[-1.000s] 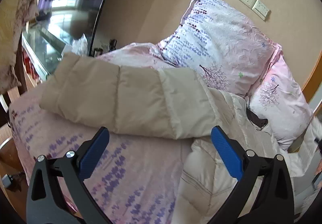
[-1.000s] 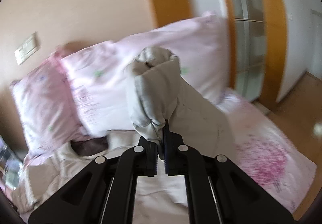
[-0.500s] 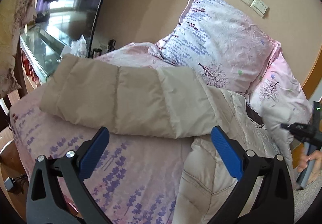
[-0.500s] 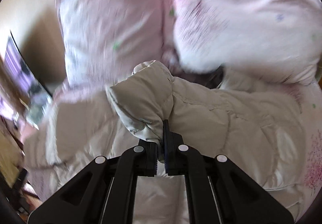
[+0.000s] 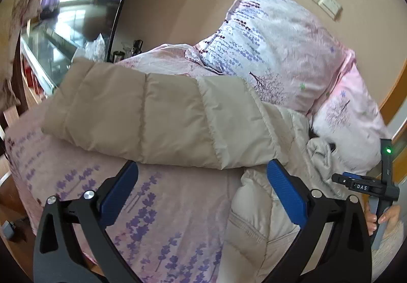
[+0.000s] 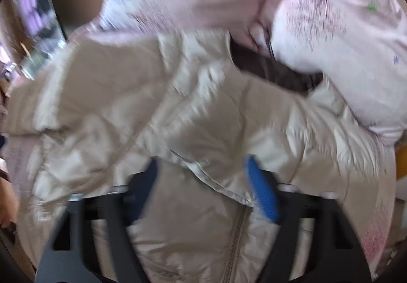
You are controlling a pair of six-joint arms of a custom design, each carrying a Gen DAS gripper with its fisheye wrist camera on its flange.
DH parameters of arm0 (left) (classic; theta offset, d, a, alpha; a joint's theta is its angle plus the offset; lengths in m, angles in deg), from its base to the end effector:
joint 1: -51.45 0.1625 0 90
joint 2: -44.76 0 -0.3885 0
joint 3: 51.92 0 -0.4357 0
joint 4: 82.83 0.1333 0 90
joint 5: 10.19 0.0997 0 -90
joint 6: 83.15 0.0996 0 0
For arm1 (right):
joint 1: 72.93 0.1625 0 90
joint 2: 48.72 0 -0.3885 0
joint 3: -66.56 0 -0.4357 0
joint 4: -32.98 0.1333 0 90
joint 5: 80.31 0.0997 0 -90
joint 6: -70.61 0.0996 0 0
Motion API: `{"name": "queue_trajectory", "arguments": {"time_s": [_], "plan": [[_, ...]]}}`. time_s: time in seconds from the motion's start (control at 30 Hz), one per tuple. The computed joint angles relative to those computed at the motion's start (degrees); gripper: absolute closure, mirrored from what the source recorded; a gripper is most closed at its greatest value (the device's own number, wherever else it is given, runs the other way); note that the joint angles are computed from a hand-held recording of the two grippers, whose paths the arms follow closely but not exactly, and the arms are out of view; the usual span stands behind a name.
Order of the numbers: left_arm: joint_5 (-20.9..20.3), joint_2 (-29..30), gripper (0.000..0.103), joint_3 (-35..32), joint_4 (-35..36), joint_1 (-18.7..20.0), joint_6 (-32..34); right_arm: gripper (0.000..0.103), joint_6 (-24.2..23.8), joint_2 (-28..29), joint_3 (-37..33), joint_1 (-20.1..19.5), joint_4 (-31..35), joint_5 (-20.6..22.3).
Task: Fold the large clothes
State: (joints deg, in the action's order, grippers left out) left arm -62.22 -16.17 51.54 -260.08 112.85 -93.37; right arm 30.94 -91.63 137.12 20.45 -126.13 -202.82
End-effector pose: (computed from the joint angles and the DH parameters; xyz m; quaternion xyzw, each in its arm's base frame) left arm -0.1336 -0.6515 0.2219 0.0175 0.8830 -0.4393 0.1642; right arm 0.1268 -0.7947 0.2279 0.2373 -0.8716 0.2414 0.3546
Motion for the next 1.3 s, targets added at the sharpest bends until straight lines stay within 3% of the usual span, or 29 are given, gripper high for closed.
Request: {"name": "queue_trajectory", "arguments": {"time_s": [0.03,0.13,0.23,0.37,0.43,0.5,0.57,0.63,0.73,0.87,0.93,1.1,1.13,1.2,1.3], "plan": [[-0.32,0.02,0.002,0.37,-1.40,0.07,0.06,0.069,1.71,-0.69,0.05,-0.15,0.18,1.95],[1.12,0.43,0.002,1.33,-6.66,-0.37,2.11,0.085,8.46,0.16,-3.34,-0.83,1.30,3.71],[1.91,-0.15,0.002,1.79,-7.24,-0.61,2.54,0.087,11.75,2.40,-7.48,-1.44,4.94,4.43],[0.58,-1.71,0.002,2.01,-3.54,0.54,-2.29,0.087,14.14,8.25,-14.84,-1.70,15.35,0.35],[-0.69,-2.30,0.002,2.54,-4.04,1.37,-4.48,0.086,11.84,10.28,-16.24,-1.41,14.18,-2.37],[-1.21,-2.89,0.002,3.06,-4.48,2.08,-6.69,0.086,12.19,9.50,-15.56,-1.23,14.41,-1.68],[-1.88,-3.83,0.002,3.79,-5.04,3.16,-10.38,0.074,13.38,6.22,-12.07,-1.45,13.36,2.07],[-3.15,-4.57,0.002,4.22,-5.46,4.18,-13.28,0.045,13.61,2.17,-7.37,-1.69,10.75,5.95],[-3.82,-5.26,0.003,4.63,-6.73,5.43,-17.18,0.044,12.88,-2.73,-1.90,-2.06,7.91,9.59],[-1.95,-5.14,0.005,3.62,-6.31,6.26,-20.33,0.044,15.06,-6.60,1.22,-3.10,9.47,13.32],[-1.71,-4.89,0.011,2.79,-5.78,6.92,-22.54,0.044,15.73,-8.07,2.43,-3.61,9.71,14.60],[0.24,-4.22,0.049,1.19,-4.41,8.35,-26.44,0.043,15.76,-10.93,5.64,-4.55,8.55,16.13],[0.93,-4.12,0.053,0.80,-3.98,8.53,-27.31,0.043,15.49,-11.65,6.64,-4.63,7.66,15.59],[1.85,-4.13,0.077,-0.13,-1.31,8.91,-28.84,0.043,15.22,-11.90,6.96,-5.03,6.65,14.37],[0.39,-4.21,0.086,-0.90,-0.51,9.46,-28.55,0.043,16.12,-12.82,7.43,-5.98,6.18,13.81]]}}
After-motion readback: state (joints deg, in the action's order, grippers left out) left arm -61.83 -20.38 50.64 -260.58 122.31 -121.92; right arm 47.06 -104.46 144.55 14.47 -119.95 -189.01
